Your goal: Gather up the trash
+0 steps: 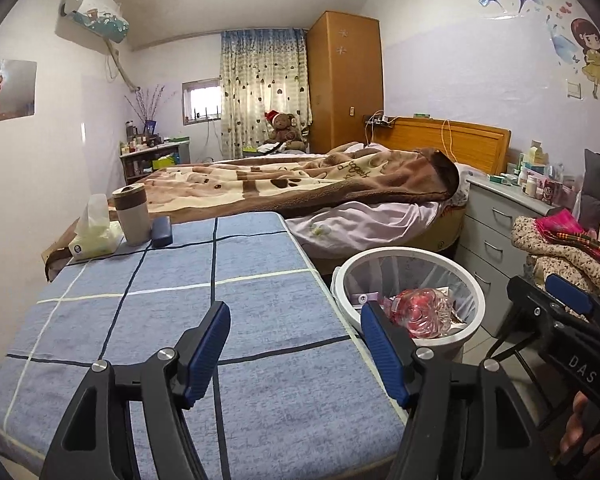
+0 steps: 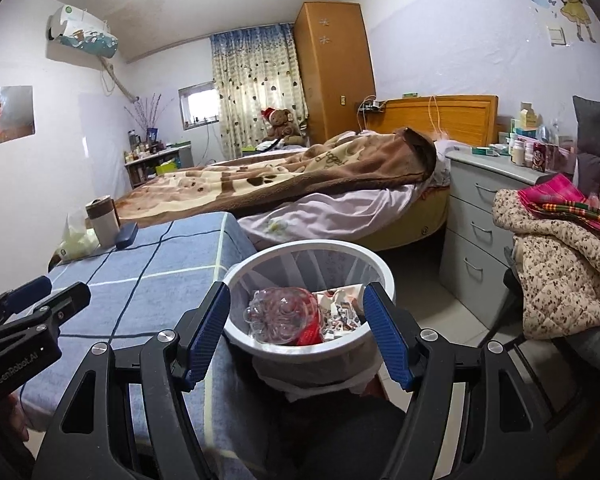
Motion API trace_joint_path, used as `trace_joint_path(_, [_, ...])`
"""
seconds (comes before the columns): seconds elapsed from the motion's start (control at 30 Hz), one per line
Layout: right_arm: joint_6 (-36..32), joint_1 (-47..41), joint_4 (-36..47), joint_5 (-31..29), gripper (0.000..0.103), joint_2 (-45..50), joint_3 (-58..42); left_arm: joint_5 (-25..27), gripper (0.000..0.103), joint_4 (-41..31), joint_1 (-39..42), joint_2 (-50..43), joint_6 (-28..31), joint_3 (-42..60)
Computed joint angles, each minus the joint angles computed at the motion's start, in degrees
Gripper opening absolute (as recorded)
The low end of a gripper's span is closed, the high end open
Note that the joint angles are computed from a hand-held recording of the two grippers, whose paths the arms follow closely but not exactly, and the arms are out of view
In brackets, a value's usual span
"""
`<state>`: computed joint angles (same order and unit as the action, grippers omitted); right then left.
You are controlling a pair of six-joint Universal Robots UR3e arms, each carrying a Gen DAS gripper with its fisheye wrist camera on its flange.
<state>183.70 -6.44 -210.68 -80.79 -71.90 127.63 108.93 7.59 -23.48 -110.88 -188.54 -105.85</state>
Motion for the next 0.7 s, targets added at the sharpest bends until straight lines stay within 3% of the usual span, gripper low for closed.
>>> trace_joint_path(0.7, [0.2, 1.5, -0.9, -0.8, 0.07, -0.6, 1.1, 0.0, 0.068, 0.2, 0.7, 0.7, -0.5, -1.0])
